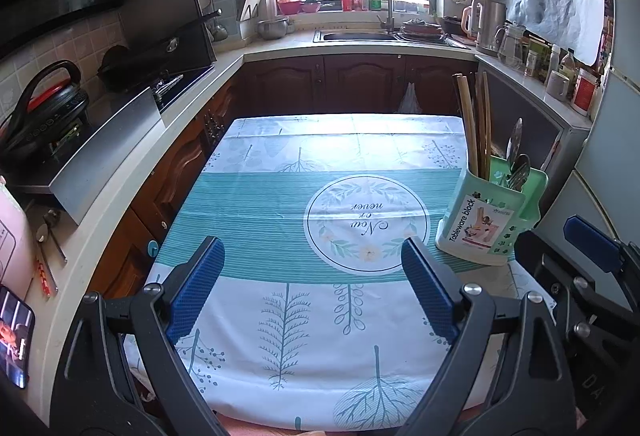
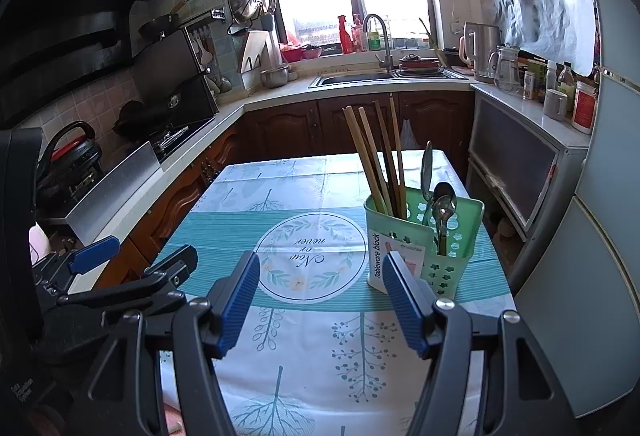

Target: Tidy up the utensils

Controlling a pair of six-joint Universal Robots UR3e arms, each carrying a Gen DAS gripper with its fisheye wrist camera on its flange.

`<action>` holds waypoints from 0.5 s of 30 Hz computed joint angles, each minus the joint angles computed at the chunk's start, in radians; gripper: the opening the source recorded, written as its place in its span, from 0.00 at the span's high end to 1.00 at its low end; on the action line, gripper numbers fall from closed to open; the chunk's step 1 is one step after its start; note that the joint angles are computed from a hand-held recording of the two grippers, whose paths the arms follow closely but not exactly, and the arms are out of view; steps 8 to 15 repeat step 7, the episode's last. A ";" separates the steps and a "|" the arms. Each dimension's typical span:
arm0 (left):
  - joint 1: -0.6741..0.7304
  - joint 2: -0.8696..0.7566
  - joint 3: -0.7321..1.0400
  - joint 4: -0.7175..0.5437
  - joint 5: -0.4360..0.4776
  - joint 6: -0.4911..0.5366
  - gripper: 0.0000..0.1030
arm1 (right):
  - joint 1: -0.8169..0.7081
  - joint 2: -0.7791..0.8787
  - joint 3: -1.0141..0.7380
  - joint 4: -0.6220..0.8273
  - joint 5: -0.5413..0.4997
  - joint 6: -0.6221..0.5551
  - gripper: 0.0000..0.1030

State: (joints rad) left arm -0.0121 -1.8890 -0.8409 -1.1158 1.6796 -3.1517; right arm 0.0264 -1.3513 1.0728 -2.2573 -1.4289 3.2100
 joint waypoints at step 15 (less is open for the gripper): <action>0.011 -0.009 0.015 -0.035 -0.007 0.010 0.14 | -0.003 0.011 -0.011 0.007 0.010 0.000 0.38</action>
